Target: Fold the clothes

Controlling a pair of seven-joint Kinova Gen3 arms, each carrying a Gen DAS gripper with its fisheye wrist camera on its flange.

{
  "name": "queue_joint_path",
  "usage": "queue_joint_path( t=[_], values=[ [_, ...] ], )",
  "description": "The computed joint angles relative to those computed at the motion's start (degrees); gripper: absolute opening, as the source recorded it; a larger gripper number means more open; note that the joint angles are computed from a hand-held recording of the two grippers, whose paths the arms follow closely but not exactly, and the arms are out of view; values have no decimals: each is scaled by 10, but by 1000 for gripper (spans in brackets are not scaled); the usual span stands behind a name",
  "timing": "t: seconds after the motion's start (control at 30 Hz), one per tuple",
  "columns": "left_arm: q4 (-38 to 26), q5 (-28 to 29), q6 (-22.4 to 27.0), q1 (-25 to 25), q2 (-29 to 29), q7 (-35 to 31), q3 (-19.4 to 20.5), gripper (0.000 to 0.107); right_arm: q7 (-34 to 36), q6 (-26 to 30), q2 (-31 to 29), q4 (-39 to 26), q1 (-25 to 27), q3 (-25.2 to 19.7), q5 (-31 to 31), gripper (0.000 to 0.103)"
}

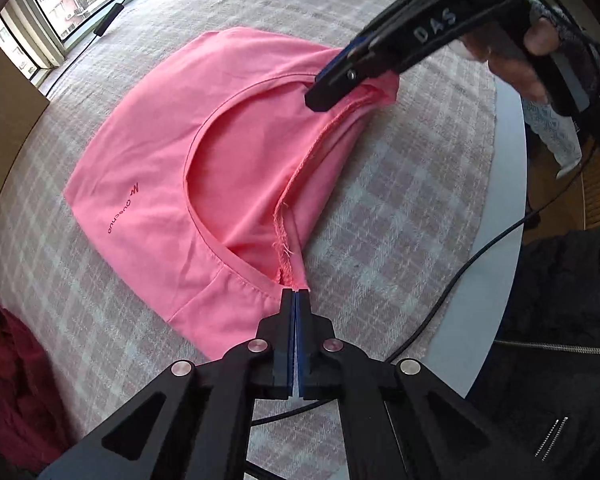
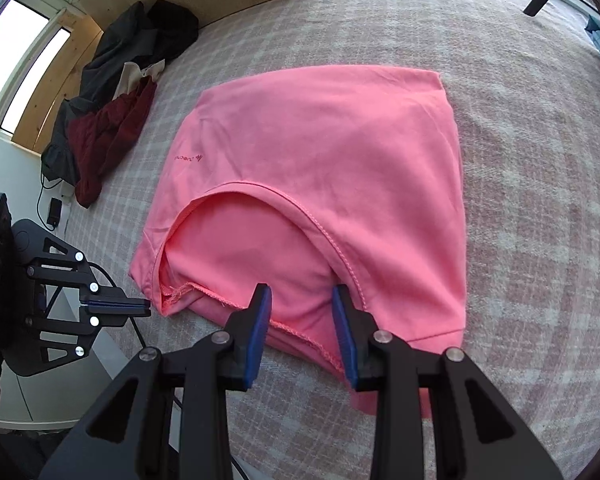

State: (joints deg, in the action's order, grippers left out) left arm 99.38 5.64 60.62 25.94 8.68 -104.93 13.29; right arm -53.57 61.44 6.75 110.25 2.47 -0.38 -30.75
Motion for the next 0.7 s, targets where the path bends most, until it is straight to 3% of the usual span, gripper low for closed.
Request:
queue_joint_path(
  t=[0.03, 0.07, 0.13, 0.27, 0.33, 0.4, 0.53, 0.7],
  values=[
    [6, 10, -9, -5, -8, -5, 5, 5, 11, 7, -7, 1, 5, 1, -8, 31],
    [7, 10, -15, 0, -9, -2, 2, 18, 16, 12, -14, 2, 7, 3, -13, 31],
    [5, 0, -25, 9, -7, 14, 5, 32, 29, 17, -28, 8, 9, 6, -25, 31],
    [-8, 0, -50, 9, 29, 35, -1, 30, 34, -5, -32, 18, -7, 2, -38, 30],
    [-13, -16, -50, 17, 48, 48, -2, 27, 26, -11, -19, 19, -17, -3, -33, 20],
    [-7, -24, -58, 21, 51, 41, 0, 22, 19, -17, -5, 19, -25, -8, -29, 19],
    [-19, 6, -26, 0, 49, 17, -1, 3, -3, -31, 15, 17, -33, -15, -12, 19],
    [-22, 25, 0, -9, 37, -4, 0, 3, -3, -27, 19, 17, -25, -18, -14, 19]
  ],
)
